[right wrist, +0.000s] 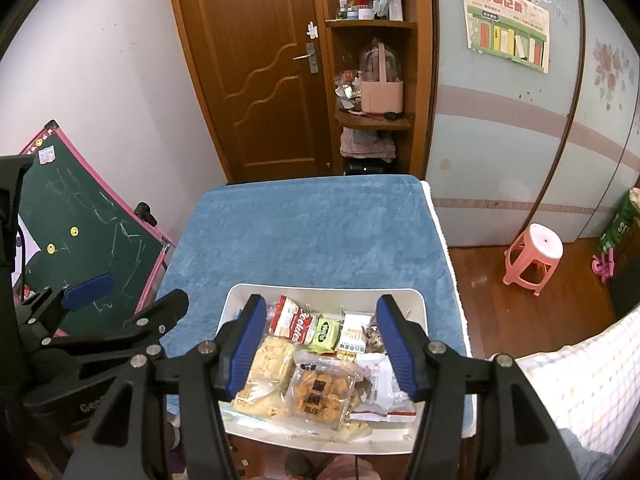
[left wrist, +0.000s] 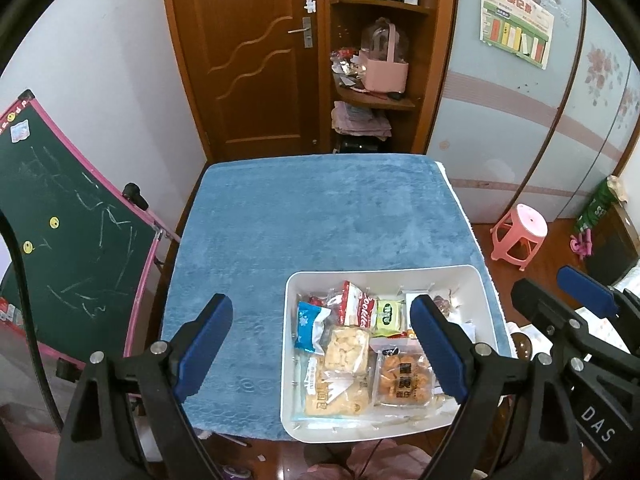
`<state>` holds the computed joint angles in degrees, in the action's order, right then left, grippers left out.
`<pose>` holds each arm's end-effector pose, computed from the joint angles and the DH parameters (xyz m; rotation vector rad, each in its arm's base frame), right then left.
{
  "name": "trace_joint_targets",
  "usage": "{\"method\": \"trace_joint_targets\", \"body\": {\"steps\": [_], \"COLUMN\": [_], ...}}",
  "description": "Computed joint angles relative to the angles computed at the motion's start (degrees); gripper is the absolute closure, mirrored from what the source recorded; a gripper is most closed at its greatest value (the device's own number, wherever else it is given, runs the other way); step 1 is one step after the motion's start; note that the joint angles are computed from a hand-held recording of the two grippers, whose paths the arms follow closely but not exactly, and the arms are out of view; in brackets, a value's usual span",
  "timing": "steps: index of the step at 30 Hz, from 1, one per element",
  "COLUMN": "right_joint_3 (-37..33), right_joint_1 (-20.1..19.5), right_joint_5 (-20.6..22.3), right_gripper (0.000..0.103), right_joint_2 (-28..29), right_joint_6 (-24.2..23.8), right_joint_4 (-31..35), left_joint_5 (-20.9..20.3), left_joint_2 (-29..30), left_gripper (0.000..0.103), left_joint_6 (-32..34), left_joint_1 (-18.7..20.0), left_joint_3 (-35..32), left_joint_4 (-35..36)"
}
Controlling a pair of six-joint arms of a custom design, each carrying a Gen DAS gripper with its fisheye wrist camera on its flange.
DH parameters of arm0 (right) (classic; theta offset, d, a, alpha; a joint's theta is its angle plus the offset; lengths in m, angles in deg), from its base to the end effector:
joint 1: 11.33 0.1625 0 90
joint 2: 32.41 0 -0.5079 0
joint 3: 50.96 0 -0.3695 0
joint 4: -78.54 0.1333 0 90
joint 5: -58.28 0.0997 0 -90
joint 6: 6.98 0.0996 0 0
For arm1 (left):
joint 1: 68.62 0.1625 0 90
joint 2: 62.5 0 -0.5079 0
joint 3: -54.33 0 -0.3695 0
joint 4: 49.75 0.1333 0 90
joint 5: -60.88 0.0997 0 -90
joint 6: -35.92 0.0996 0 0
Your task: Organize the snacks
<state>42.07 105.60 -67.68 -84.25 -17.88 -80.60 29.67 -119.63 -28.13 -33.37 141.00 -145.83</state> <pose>0.3918 -0.6060 0.2940 0.6180 -2.4249 0.7275 -0.4194 -0.5640 0.3199 0.0768 2.1743 -0.8195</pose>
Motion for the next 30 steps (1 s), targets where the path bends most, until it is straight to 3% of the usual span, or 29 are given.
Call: {"method": "trace_joint_targets", "body": {"steps": [30], "right_joint_3": [-0.2], "right_joint_1": [0.1], "right_joint_5": [-0.6], "right_gripper": [0.045], "right_joint_2": [0.3], "right_joint_6": [0.9], "right_joint_4": [0.0], "left_joint_5": [0.2], "left_joint_2": [0.1], "left_gripper": [0.013], "left_joint_6": [-1.2], "left_joint_1": [-0.2], "left_joint_3": [-0.5], "left_joint_4": [2.3]}}
